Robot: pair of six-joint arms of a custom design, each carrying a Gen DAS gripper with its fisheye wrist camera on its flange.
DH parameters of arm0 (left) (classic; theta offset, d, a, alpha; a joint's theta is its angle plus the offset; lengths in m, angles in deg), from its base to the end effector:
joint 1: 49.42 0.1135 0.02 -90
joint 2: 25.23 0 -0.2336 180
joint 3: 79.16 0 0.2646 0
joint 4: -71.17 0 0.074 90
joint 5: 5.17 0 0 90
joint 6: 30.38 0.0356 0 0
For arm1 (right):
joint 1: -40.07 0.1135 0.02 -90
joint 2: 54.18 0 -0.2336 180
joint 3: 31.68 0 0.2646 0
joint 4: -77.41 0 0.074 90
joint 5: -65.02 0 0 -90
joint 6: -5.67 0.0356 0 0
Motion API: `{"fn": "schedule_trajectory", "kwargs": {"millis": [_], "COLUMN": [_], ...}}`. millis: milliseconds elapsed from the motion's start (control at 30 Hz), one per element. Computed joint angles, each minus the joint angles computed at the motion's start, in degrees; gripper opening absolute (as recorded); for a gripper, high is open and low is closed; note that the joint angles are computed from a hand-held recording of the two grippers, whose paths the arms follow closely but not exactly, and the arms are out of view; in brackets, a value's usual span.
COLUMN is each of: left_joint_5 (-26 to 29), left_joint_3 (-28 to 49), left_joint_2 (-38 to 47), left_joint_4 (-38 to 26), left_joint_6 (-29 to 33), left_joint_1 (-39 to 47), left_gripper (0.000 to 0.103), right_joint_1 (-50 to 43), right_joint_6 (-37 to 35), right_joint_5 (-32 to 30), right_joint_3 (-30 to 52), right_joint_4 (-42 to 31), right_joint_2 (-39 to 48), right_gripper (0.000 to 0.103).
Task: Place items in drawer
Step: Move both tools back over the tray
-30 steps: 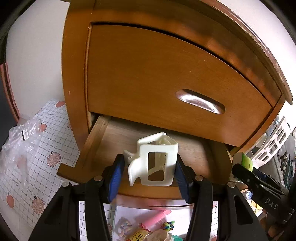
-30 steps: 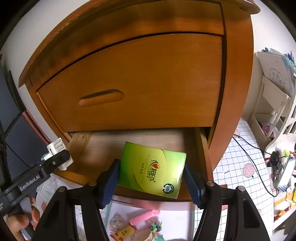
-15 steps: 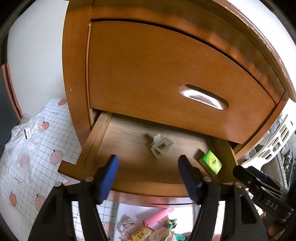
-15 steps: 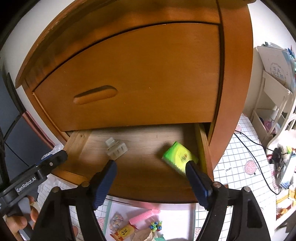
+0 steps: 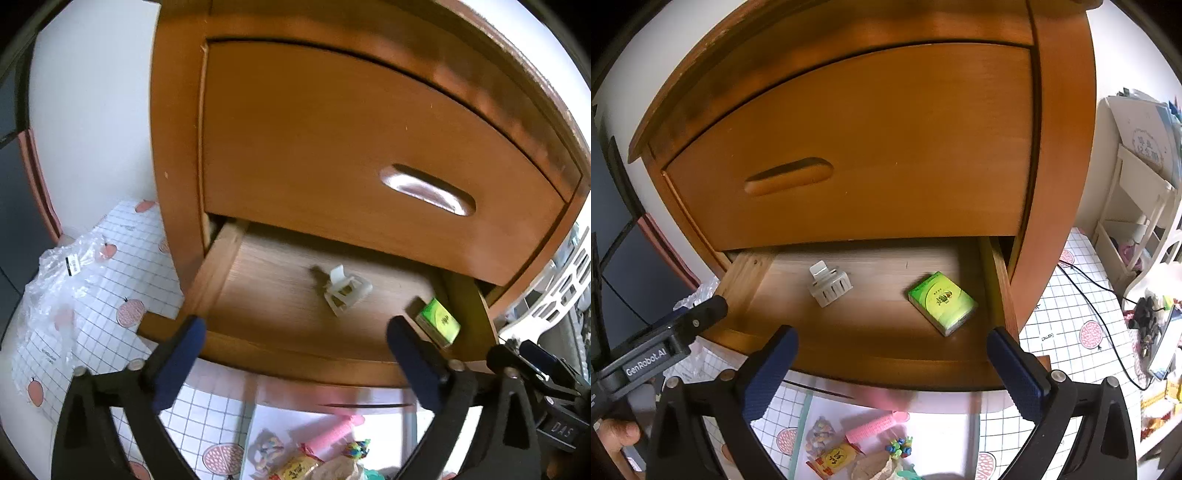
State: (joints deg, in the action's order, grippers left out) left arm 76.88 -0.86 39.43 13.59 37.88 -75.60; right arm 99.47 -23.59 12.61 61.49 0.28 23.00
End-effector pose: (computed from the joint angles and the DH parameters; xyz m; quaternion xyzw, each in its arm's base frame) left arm 0.2318 -0.1085 0.3112 0.0085 0.9184 -0.1002 0.3825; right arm 0.1571 0.2229 0.3247 0.0910 0.9158 0.0488 0.3881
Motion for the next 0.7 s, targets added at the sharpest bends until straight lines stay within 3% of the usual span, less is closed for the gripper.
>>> {"fn": "schedule_trajectory", "kwargs": {"millis": [333,567,700], "left_joint_5": [-1.1,-8.0,-11.5], "left_joint_3": [-9.5,-23.2,-30.0], "left_joint_2": [-10.9,-27.8,-34.8], "left_joint_4": [4.0,5.0,2.6], "left_joint_6": [-1.4,-5.7,-10.0], "left_joint_1": [-2.3,-10.7,-17.0], "left_gripper": [0.103,0.103,0.103], "right_joint_1": [6.4,18.4,23.0], "right_joint_6": [4.1,18.4,25.1], "right_joint_5": [5.2,13.4,12.7], "right_joint_3": [-5.4,-12.9,-18.2], "right_joint_4": [0.9,-2.5,-1.6], "right_joint_2": [-4.0,-5.9,-5.9], "right_gripper": [0.103,0.103,0.103]}}
